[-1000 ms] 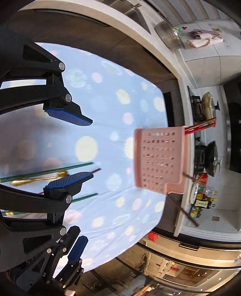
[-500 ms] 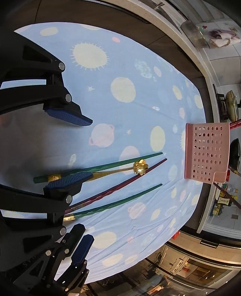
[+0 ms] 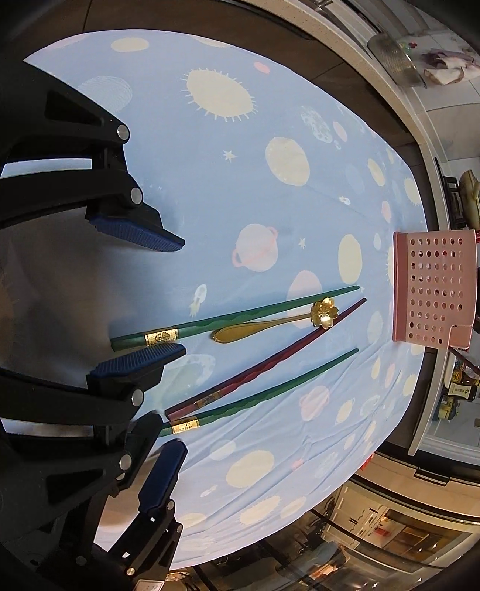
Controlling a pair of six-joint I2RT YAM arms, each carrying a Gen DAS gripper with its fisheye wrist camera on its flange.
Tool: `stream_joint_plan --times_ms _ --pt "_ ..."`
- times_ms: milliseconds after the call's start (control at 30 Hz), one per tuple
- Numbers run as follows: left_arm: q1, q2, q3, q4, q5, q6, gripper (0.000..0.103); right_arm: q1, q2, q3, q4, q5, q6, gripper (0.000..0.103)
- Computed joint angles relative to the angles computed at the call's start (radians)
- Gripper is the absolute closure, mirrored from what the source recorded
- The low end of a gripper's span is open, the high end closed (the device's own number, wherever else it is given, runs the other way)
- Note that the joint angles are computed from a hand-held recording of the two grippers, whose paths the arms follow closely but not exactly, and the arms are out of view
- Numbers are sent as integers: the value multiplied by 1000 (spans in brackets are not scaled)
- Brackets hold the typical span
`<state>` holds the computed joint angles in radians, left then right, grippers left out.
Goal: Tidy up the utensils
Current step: 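Move both open tools back over the remaining utensils, then grasp a green chopstick with the left tool while the right tool grasps another green chopstick, then lift both green chopsticks and carry them toward the pink holder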
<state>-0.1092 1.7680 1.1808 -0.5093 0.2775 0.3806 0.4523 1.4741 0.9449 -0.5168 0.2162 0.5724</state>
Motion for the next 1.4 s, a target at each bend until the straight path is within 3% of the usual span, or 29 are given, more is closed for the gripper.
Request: stream_joint_plan --times_ms 400,567,700,833,1133,1400 --pt "5 -15 -37 36 3 12 55 -26 -28 -36 15 1 -3 93" --pt "15 -23 -51 47 7 13 62 -44 -46 -59 31 -7 -2 96" --pt "30 -24 -51 47 16 20 73 -42 -47 -63 36 -6 -1 96" --pt "53 -2 -12 2 53 34 96 -43 -49 -61 33 -6 -7 96" --pt "90 -11 62 -70 116 33 96 -93 -121 -47 -1 -6 -16 96" --pt "121 -10 224 -127 199 -10 96 -184 -170 75 -36 -24 -81 97"
